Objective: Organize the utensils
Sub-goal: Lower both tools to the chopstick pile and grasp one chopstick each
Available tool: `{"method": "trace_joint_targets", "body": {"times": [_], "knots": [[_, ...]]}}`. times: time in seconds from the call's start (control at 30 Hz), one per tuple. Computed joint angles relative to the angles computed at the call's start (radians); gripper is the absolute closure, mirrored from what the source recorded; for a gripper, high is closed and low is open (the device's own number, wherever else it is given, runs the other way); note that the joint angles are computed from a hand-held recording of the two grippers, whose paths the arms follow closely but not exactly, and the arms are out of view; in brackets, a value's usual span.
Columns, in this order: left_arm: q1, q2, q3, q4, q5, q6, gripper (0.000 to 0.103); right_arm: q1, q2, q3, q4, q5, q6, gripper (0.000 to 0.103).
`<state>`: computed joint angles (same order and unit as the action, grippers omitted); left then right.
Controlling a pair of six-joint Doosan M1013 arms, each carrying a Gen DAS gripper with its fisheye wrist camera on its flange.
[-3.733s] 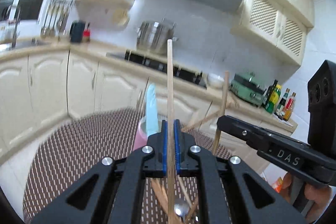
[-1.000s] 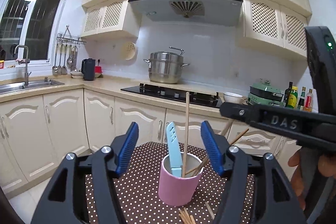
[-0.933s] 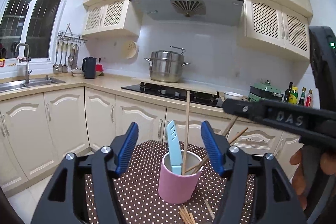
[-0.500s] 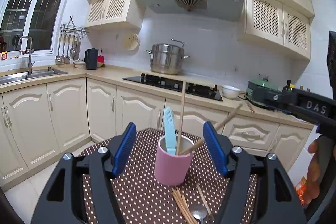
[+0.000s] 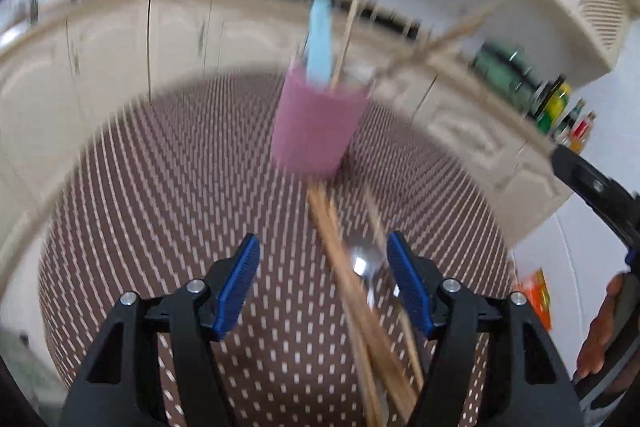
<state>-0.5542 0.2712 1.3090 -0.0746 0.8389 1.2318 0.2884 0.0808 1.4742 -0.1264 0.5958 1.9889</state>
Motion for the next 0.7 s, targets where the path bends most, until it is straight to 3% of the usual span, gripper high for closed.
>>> {"method": "trace_joint_targets", "body": {"times": [0.13,0.3,0.53,0.7], "knots": [[-0.009,0.029,-0.009,0.009,0.077,-0.001,0.038,-0.013,0.008,0.028,0.09,0.035,-0.04,0.058],[-0.031,0.052,-0.016,0.07,0.118,-0.014,0.038,-0.024,0.013,0.054,0.131,0.058,-0.053,0.058],[-0.056,0.061,-0.018,0.153,0.123,-0.033,0.036,-0.032,0.016,0.073,0.17,0.079,-0.075,0.058],[-0.058,0.073,-0.042,0.137,0.159,-0.026,0.036,-0.033,0.022,0.076,0.201,0.085,-0.102,0.058]]}}
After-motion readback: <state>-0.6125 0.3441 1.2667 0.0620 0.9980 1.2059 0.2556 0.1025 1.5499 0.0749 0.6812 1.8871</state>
